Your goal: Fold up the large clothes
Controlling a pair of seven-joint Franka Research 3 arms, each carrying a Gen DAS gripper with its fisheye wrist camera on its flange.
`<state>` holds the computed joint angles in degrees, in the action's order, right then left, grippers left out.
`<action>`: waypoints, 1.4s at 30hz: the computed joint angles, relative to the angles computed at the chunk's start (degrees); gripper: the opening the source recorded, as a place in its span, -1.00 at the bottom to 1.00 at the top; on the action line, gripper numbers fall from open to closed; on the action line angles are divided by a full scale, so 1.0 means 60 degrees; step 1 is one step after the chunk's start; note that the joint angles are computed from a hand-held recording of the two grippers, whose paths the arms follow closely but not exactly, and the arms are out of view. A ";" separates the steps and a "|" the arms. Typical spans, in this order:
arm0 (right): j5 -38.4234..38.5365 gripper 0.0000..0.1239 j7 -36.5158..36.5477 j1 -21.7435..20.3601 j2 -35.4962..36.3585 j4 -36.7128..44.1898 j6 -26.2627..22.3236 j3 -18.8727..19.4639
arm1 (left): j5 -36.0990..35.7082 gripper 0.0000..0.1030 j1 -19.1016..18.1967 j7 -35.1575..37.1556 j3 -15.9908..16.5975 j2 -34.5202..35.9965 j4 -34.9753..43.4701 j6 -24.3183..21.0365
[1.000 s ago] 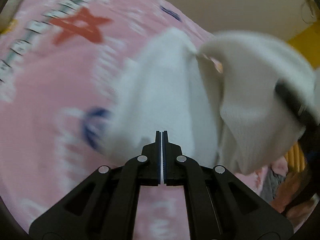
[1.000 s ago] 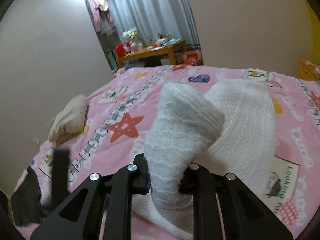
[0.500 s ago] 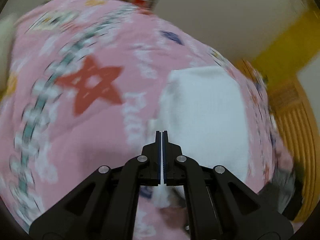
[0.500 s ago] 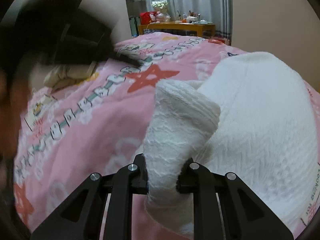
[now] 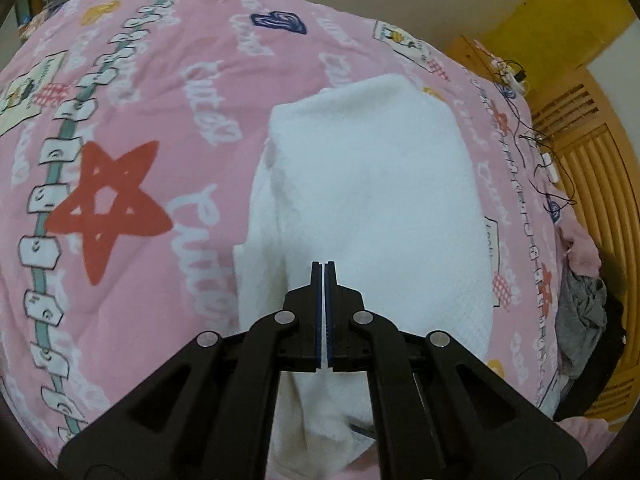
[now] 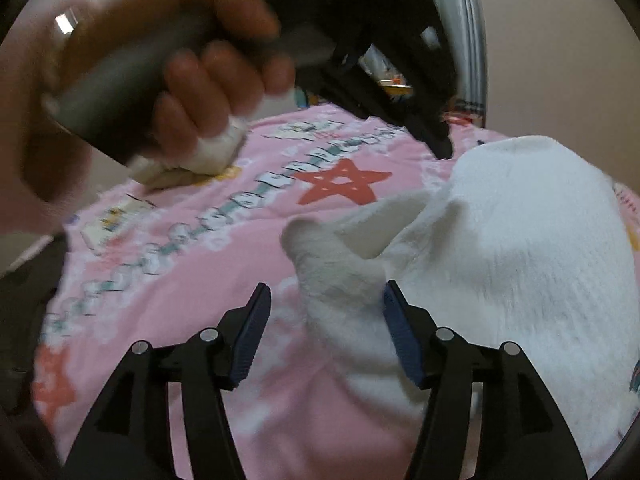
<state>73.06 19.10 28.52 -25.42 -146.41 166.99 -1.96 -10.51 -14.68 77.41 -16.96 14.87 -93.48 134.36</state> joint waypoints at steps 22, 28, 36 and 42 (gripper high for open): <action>-0.3205 -0.95 0.4471 -0.3778 0.2314 0.2829 -0.5835 -0.1376 | 0.1636 -0.96 -0.1183 -0.2925 0.0073 0.0378 -0.0741 0.0630; -0.3775 -0.93 0.4248 -0.4398 0.2360 0.4042 -0.6581 -0.1065 | 0.1550 -0.96 -0.0875 -0.3091 -0.0076 -0.0411 -0.2405 0.1716; -0.6295 -0.99 0.6246 -0.4612 0.5927 0.8560 -0.7390 -0.0386 | 0.0595 -0.96 -0.0553 -0.2764 -0.0262 -0.0395 -0.2641 0.2060; -0.8007 -1.00 0.6137 -0.4545 0.7674 0.9839 -0.7481 0.0096 | 0.0242 -0.95 -0.0363 -0.2692 -0.0226 0.0185 -0.1993 0.1426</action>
